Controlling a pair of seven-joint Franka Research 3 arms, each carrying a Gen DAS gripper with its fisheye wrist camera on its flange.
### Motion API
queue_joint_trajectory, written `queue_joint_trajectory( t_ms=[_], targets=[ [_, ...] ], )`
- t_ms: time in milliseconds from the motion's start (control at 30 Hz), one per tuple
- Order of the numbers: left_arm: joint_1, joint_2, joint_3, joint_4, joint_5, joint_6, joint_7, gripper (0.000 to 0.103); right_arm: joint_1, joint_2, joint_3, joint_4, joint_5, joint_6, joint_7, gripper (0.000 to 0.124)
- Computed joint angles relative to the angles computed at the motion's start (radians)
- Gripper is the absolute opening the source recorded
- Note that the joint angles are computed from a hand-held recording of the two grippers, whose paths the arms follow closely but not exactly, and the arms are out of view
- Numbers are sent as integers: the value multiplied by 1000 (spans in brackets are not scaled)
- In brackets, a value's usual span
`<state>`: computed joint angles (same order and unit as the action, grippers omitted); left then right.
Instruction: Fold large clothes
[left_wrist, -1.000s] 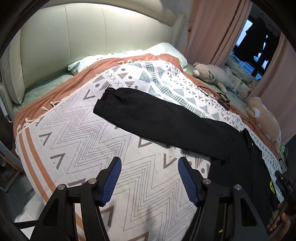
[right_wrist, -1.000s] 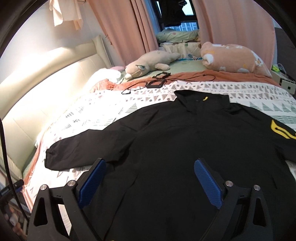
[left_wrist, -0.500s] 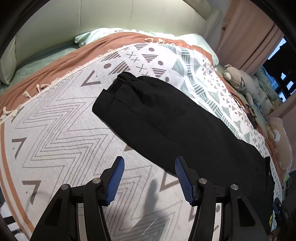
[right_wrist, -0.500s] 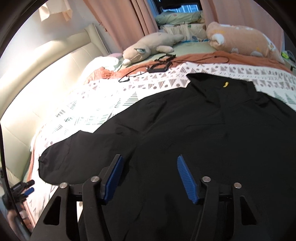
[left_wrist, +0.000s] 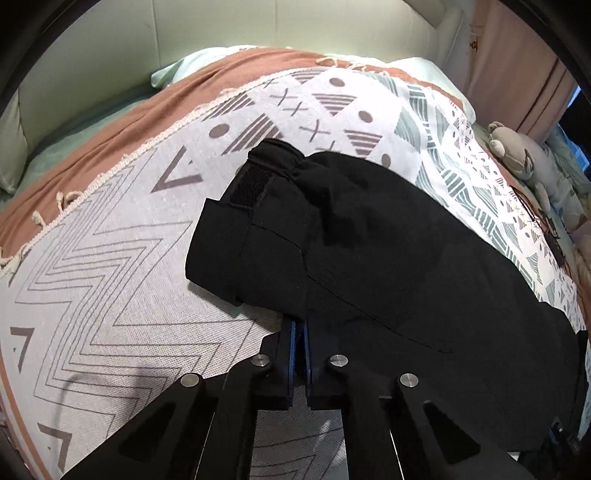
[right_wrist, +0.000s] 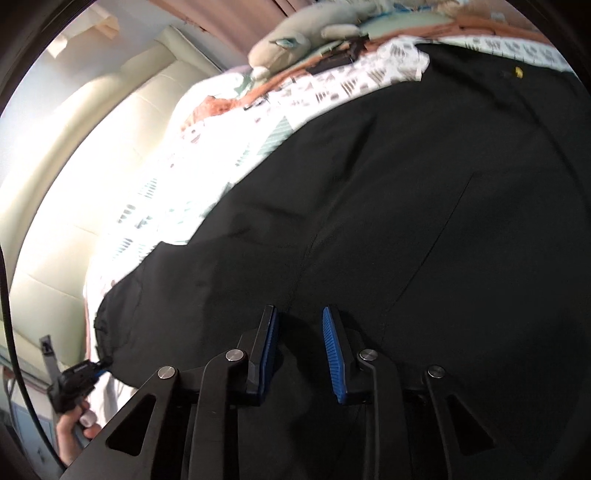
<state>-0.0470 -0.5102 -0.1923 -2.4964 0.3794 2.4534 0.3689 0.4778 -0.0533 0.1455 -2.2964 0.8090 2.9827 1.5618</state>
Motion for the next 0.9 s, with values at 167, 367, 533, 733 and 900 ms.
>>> queue_joint_trajectory(
  t_ms=[167,367,533,733,900],
  targets=[
    [-3,-41,-34,74,64,-15,17,1,3,-52,-10,-19,87,-34,-62,26],
    [-29,-14,-87,278,107,-78,58,1,-16,-186,-19,-96,-9,-49,62,27],
    [-62,68,-146,489,156,-124,81,1,-29,-333,-31,-182,-98,-61,168,29],
    [-127,227,-219,762,243,-179,103,1,-109,-542,-7,-307,-251,-100,293,35],
    [-216,370,-257,962,321,-223,116,1,-161,-736,-44,-421,-317,-156,335,36]
  ],
)
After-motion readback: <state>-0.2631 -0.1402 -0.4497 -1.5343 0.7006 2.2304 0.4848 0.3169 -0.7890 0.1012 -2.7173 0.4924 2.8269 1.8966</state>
